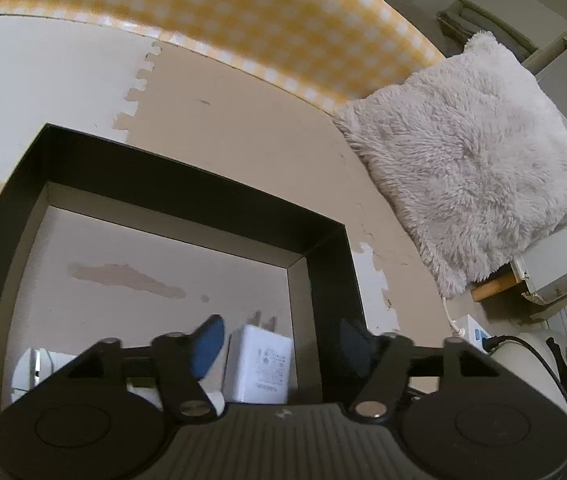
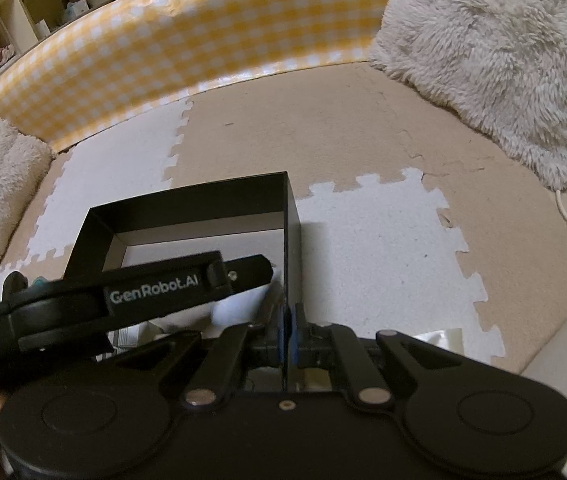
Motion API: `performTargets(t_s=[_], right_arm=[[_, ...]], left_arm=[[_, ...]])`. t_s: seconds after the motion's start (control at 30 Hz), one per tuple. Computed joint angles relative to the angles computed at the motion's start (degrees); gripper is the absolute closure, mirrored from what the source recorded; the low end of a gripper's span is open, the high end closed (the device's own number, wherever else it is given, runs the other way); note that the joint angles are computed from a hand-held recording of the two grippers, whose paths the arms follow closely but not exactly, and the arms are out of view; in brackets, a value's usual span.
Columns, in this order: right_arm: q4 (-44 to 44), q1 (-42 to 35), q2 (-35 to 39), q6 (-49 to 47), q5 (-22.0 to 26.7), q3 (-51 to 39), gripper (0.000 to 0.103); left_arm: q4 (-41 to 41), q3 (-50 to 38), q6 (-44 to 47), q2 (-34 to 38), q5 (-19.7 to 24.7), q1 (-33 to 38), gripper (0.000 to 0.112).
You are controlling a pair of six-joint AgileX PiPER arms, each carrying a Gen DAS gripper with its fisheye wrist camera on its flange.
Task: Organize rigid objects
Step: 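Carry the white USB charger into the black box and open the left tool, then withdraw the left tool and lower it over the white cube charger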
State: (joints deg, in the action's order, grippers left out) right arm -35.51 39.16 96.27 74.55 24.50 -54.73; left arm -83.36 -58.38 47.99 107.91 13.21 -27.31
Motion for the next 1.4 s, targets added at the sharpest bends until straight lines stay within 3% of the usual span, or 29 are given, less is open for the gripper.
performTargets(t_s=[0.23, 0.4, 0.83, 1.13, 1.4], right_arm=[[0.29, -0.53, -0.30, -0.15, -1.12, 0.63, 0.098], [-0.71, -0.47, -0.27, 0.48, -1.39, 0.94, 0.098], [-2.45, -0.41, -0.45, 2.66, -2.28, 1.81, 0.098], [-3.26, 0.11, -0.31, 3.63, -1.43, 1.52, 0.098], [-0.96, 0.00, 0.15, 2.06, -0.43, 0.53, 0.098]], left_arm=[[12.36, 0.94, -9.13, -2.12, -0.37, 0.36, 0.032], [15.34, 2.18, -10.75, -3.94, -0.85, 0.66, 0.023], [39.53, 7.18, -25.05, -15.95, -0.07, 2.85, 0.011], [53.86, 11.57, -32.11, -24.38, 1.49, 5.70, 0.009], [54.97, 18.58, -26.54, -29.78, -0.99, 12.32, 0.009]])
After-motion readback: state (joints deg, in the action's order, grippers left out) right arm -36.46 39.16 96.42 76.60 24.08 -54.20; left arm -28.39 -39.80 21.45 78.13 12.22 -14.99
